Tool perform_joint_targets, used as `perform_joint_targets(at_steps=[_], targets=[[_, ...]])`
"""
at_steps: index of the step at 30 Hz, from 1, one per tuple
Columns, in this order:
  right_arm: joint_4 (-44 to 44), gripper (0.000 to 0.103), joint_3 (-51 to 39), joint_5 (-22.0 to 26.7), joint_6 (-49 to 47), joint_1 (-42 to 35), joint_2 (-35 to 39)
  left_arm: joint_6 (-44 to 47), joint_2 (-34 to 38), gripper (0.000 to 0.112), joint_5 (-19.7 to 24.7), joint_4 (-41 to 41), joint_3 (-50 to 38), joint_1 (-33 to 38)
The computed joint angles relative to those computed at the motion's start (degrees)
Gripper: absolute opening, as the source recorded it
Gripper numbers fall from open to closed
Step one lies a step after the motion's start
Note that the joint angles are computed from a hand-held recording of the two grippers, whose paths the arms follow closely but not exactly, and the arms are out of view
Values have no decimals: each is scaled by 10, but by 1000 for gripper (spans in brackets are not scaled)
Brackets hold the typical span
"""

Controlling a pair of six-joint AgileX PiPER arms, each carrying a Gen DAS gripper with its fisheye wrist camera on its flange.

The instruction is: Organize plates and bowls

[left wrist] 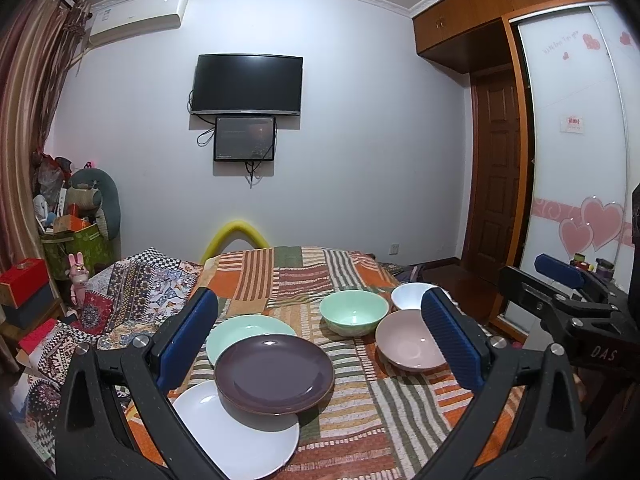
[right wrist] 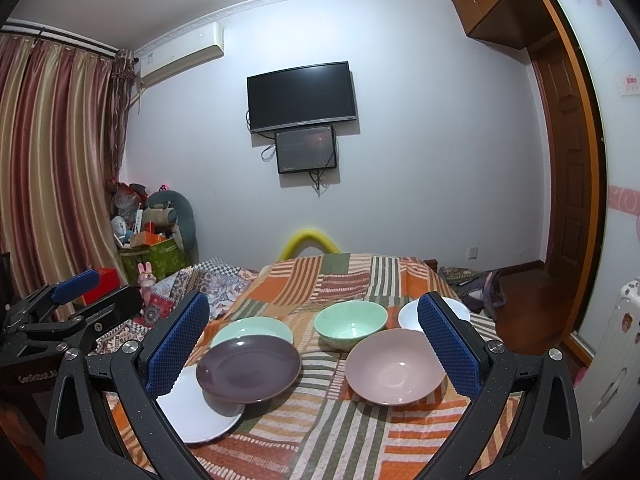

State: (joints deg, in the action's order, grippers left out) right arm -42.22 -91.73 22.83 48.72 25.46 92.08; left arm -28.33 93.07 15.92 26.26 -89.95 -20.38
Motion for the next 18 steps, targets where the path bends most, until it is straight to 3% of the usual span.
perform_joint_targets(at_steps=[2, 5, 18], targets=[[-3, 103, -4, 3, 3, 1, 7, -38, 11, 103, 20, 55, -11, -6], [18, 103, -14, 2, -18, -2, 23, -41, 23, 103, 28, 72, -15, -4], [192, 103, -164, 61, -221, -1, 172, 263, 157, 103, 88, -237, -152, 93]])
